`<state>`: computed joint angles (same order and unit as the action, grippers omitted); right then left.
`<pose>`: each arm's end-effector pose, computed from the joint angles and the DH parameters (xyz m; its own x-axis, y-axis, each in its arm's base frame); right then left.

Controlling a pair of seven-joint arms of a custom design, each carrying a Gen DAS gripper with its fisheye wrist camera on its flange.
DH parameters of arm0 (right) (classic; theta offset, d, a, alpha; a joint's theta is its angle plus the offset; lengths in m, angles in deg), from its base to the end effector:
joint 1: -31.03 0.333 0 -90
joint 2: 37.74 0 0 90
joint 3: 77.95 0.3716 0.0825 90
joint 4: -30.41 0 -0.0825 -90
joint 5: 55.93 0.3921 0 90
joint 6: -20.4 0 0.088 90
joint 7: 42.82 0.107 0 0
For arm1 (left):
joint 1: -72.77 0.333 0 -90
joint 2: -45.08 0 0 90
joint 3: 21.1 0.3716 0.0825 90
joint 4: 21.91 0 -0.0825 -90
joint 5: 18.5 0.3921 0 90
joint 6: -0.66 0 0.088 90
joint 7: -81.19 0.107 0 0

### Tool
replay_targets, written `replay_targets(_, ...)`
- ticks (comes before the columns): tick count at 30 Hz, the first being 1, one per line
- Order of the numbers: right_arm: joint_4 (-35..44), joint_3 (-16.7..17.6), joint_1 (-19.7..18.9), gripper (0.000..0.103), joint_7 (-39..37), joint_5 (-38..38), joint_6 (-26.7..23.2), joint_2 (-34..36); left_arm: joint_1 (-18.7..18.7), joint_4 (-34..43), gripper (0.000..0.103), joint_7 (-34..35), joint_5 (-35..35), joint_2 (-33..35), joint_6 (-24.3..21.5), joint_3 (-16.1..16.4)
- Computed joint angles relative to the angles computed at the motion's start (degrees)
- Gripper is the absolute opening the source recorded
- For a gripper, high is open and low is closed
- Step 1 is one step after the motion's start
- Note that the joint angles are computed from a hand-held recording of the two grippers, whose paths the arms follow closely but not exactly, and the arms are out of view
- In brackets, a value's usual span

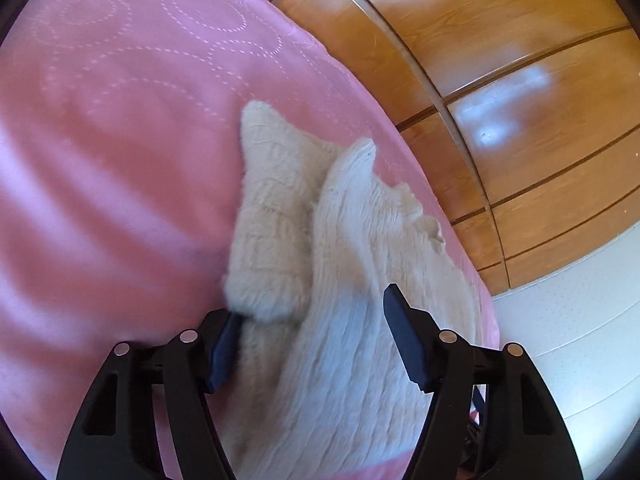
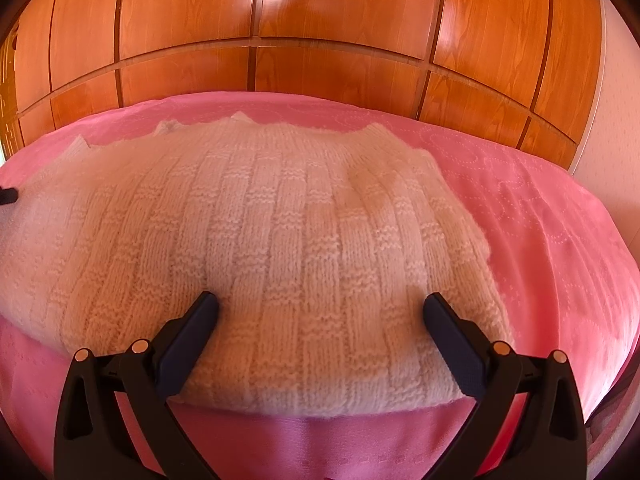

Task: Fold small clothes

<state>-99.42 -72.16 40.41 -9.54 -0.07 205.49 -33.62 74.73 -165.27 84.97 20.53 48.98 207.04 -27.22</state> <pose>0.5593 0.0673 0.4553 0.2181 -0.9745 0.0537 -0.6319 -0.1829 -0.7531 0.4953 -0.1151 0.4191 0.2643 -0.6296 0.7306 -0.6032 -0.6990 -0.3841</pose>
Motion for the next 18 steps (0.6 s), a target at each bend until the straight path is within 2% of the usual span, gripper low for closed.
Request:
replay_targets(1,-0.1,-0.3,0.2,0.101,0.5,-0.6,-0.1,0.0,0.3,1.4,0.045,-2.9,2.4,0.1,-2.6,-0.6)
replay_targets(2,0.0,-0.3,0.2,0.101,0.5,-0.6,-0.1,0.0,0.8,2.0,0.038,-5.6,4.3,0.1,-4.2,-1.0)
replay_targets(4,0.0,-0.2,0.1,0.101,0.5,-0.5,0.0,0.0,0.3,1.4,0.028,-6.2,2.5,0.0,-3.2,-0.9)
replay_targets(6,0.0,-0.5,0.3,0.101,1.2,-1.2,-0.1,0.0,-0.8,1.3,0.026,-4.7,0.3,-1.0,-5.0,-1.0)
replay_targets(8,0.1,0.2,-0.1,0.101,0.1,-0.1,0.1,0.0,-2.9,0.7,0.025,2.0,-6.1,-2.9,-7.5,-1.1)
replay_targets(11,0.7,1.7,-1.2,0.101,-3.5,3.7,0.3,0.2,-4.4,1.0,0.024,9.5,-12.3,-4.1,-8.3,-1.8)
replay_targets(13,1.2,2.5,-1.7,0.101,-6.6,7.0,0.5,0.3,-4.9,1.8,0.023,11.7,-12.8,-4.7,-7.9,-2.0)
replay_targets(16,1.3,2.0,-1.1,0.101,-8.3,8.5,0.2,0.1,-5.5,3.0,0.022,15.1,-15.0,-4.9,-6.9,-2.6)
replay_targets(18,0.6,-0.4,0.4,0.101,-4.2,3.0,-1.2,-0.4,-5.9,3.6,0.022,16.7,-16.2,-4.9,-6.9,-2.9)
